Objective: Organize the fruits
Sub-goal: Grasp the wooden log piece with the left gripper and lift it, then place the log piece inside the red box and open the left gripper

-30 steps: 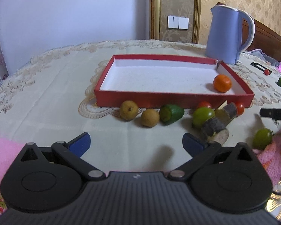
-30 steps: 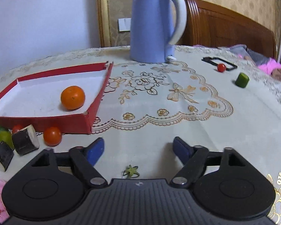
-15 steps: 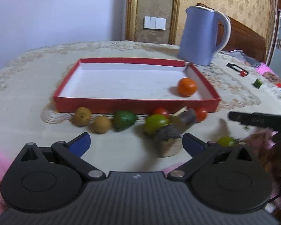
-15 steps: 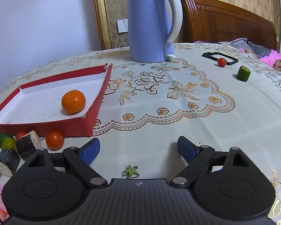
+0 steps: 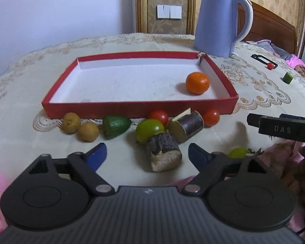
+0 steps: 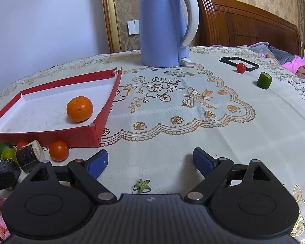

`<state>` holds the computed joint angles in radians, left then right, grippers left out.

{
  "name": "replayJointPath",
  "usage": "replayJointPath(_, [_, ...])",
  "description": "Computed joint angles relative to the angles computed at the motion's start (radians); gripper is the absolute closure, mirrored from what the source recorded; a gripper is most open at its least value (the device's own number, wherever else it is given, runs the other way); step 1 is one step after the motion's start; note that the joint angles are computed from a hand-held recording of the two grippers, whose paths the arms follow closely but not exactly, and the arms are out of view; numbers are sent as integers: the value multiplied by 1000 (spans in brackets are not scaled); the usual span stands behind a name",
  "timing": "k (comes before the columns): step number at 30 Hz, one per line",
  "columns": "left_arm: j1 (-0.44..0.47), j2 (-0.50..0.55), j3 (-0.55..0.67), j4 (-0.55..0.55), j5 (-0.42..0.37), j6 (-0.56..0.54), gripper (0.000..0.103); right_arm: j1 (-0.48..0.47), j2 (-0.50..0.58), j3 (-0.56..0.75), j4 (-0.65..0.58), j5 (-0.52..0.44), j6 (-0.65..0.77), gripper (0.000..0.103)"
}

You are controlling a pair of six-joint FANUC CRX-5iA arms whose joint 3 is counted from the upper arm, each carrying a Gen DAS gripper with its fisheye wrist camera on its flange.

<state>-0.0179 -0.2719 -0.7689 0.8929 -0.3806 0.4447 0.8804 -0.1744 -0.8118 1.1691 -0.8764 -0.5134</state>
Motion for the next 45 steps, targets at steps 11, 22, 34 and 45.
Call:
replayJointPath(11, [-45,-21,-55,125,33,-129,69,-5,-6,-8,11,10,-13,12])
replayJointPath(22, [-126,-26,-43,414,134,-397,69,-7,-9,-9,14,13,-17,12])
replayJointPath(34, [-77,297,258,77,222,-28,69,-4,-5,-5,8,9,-11,11])
replayJointPath(45, [-46,344,291,8,198,51,46,-1,0,3,-7,3,14,11])
